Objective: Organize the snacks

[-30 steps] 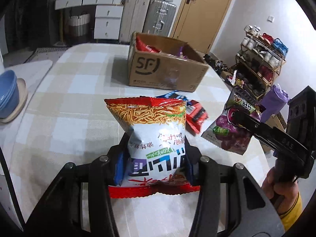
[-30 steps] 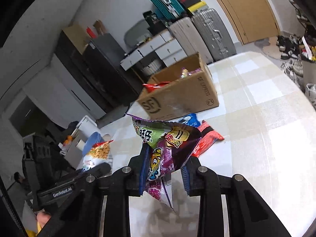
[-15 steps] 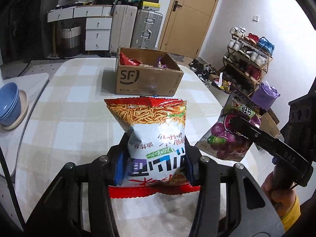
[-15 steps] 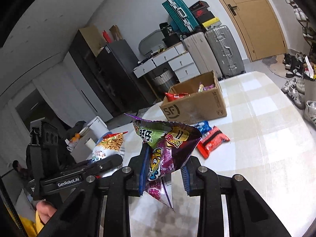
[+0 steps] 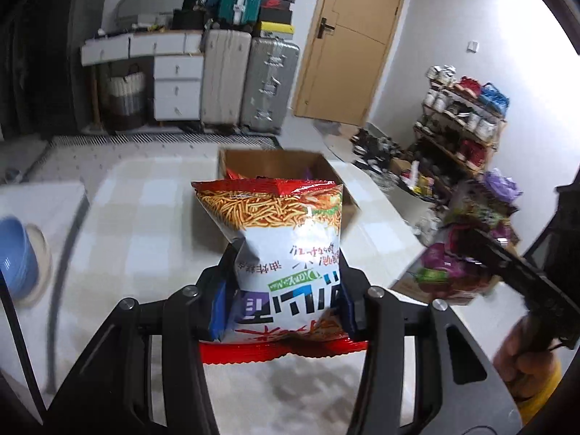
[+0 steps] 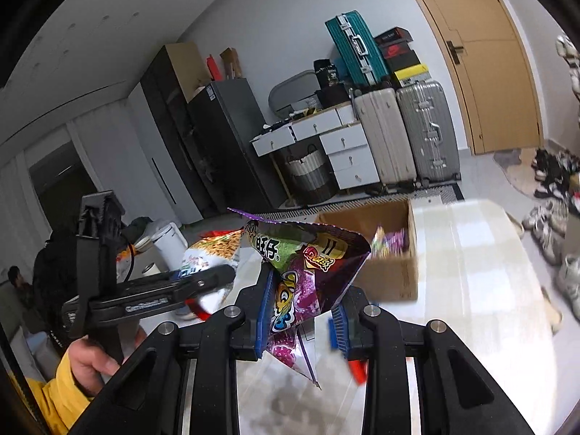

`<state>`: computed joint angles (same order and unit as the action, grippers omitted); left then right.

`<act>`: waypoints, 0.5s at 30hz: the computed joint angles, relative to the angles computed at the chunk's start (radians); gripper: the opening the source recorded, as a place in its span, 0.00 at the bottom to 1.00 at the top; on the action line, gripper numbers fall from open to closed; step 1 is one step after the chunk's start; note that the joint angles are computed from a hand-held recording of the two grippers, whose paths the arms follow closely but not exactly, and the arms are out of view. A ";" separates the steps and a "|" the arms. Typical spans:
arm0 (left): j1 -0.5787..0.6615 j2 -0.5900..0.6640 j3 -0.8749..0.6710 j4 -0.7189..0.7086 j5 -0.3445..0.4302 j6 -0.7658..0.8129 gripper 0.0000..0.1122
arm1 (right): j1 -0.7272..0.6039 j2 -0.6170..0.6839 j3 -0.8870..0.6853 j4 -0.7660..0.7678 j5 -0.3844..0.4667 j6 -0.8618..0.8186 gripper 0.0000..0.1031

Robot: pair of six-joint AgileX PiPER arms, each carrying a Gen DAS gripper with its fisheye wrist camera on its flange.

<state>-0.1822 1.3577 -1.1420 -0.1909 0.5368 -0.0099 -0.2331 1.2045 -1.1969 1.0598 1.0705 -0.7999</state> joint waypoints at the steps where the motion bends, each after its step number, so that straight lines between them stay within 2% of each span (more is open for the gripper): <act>1: 0.007 0.035 -0.044 0.016 0.001 -0.002 0.40 | 0.018 0.027 -0.032 -0.011 -0.010 0.013 0.28; 6: 0.046 0.267 -0.346 0.019 0.078 0.035 0.40 | 0.114 0.204 -0.255 -0.075 -0.065 0.101 0.28; 10: 0.068 0.501 -0.674 -0.012 0.215 0.060 0.40 | 0.165 0.354 -0.457 -0.143 -0.088 0.190 0.28; 13: 0.059 0.675 -0.928 0.047 0.293 0.022 0.40 | 0.195 0.472 -0.630 -0.207 -0.085 0.260 0.28; 15: 0.063 0.803 -1.127 0.037 0.370 0.012 0.40 | 0.201 0.547 -0.745 -0.238 -0.065 0.306 0.28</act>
<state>-0.1192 2.1612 -2.2694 -0.1543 0.9071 0.0026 -0.0323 1.7517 -1.9415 0.8222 1.0055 -0.4943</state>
